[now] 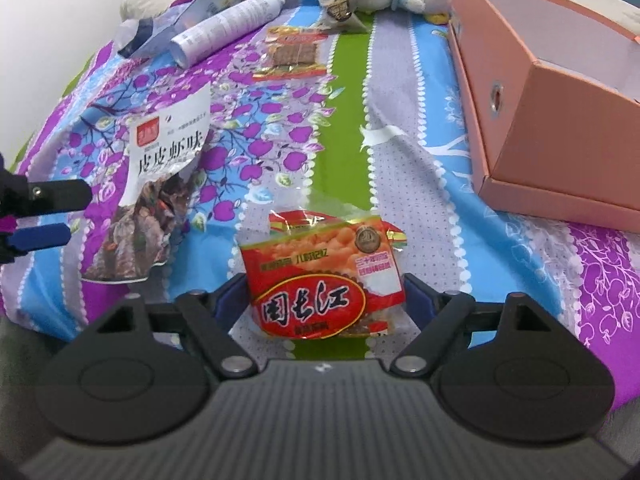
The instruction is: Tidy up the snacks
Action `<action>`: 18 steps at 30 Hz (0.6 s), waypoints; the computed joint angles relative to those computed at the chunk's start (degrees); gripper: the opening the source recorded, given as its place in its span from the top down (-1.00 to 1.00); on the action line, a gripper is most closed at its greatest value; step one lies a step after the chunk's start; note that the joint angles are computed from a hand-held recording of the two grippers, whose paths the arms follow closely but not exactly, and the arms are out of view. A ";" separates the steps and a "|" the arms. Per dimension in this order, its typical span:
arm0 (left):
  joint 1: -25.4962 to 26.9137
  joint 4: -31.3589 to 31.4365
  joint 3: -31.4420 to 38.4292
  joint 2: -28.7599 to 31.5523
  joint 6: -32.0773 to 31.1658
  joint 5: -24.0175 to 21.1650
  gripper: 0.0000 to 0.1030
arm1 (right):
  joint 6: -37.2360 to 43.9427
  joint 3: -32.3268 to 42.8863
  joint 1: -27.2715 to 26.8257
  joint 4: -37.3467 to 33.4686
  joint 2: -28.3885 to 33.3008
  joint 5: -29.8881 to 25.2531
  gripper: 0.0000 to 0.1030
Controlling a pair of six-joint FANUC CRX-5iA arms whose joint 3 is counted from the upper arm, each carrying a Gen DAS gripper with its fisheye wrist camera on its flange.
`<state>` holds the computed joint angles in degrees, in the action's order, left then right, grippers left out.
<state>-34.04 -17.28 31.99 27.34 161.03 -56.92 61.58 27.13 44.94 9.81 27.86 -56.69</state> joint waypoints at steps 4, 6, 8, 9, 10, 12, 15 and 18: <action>0.86 1.72 1.31 1.59 -1.41 1.14 -0.85 | 0.40 -0.90 0.20 0.92 -0.10 1.41 -0.60; 1.34 2.90 2.67 2.83 -2.49 1.01 -0.87 | 0.30 -0.41 0.00 0.28 0.30 1.24 -0.60; 1.59 3.90 5.73 4.88 -4.29 -1.36 -0.91 | 1.90 1.98 -0.80 -3.16 1.29 -0.85 -0.62; 1.58 4.00 7.77 6.13 -4.85 -3.39 -0.93 | 2.71 4.09 -1.49 -5.92 2.12 -2.92 -0.73; 1.56 4.05 9.83 7.37 -5.27 -5.51 -0.93 | 2.72 5.53 -2.18 -8.23 2.61 -4.29 -0.80; 1.76 4.56 11.12 8.42 -5.66 -6.58 -0.93 | 1.20 5.13 -2.60 -9.41 2.17 -3.71 -0.80; 2.16 5.27 10.71 8.66 -5.03 -6.22 -0.93 | -0.77 2.72 -2.19 -7.15 0.97 -1.15 -0.80; 2.35 5.53 10.80 9.00 -4.73 -6.55 -0.93 | -1.64 1.61 -1.94 -5.39 0.56 -0.19 -0.80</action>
